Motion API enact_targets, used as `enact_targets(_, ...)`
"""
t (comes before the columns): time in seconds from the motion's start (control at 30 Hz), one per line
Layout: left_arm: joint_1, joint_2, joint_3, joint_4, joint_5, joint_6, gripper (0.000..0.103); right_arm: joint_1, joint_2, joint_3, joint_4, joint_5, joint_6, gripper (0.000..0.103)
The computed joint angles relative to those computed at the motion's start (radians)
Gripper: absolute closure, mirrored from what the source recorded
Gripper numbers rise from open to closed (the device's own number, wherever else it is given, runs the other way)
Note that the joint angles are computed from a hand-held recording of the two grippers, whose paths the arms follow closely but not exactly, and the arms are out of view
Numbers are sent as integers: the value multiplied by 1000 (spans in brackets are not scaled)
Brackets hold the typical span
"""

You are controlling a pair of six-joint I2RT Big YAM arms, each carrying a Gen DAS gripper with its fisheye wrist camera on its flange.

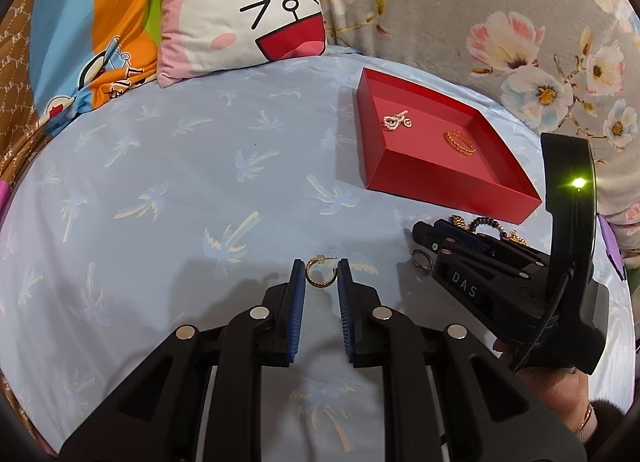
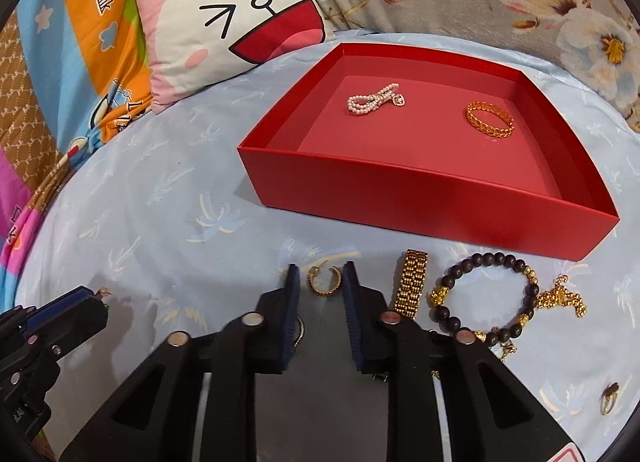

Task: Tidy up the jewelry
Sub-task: 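Carry the gold hoop earring over the red box with the left tool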

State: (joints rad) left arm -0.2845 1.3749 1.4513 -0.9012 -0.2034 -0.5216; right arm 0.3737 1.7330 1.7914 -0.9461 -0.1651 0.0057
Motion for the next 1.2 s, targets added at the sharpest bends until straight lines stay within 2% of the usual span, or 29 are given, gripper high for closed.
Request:
enact_targets(0.17,-3,1,3,-1,2,0,87,0,-15,-18,12,2,-2,87)
enact_targets(0.33,-19,8,24,-10,-11,11,87,-22,-70,-66,31,-29,17,87)
enact_targets(0.6,-78,45,95,-25,-35,27,87,-124,-219,-187,45,-74,33,87)
enact_targets(0.77,-117,89,159,-33,-43,45,87,-198,-262,-208,44,-85,43,87)
enact_targets(0.87,-129,130,217,-38,-39,57,87,-242,-246,-169,39,-117,51,87)
enact_targets(1.0,-122,206,327,-43,-22,92,87,-272,-170,-54,27,-131,41,87)
enact_targets(1.2,-71,394,600,-101,23,147,87,-275,9,199,-39,-141,33,87)
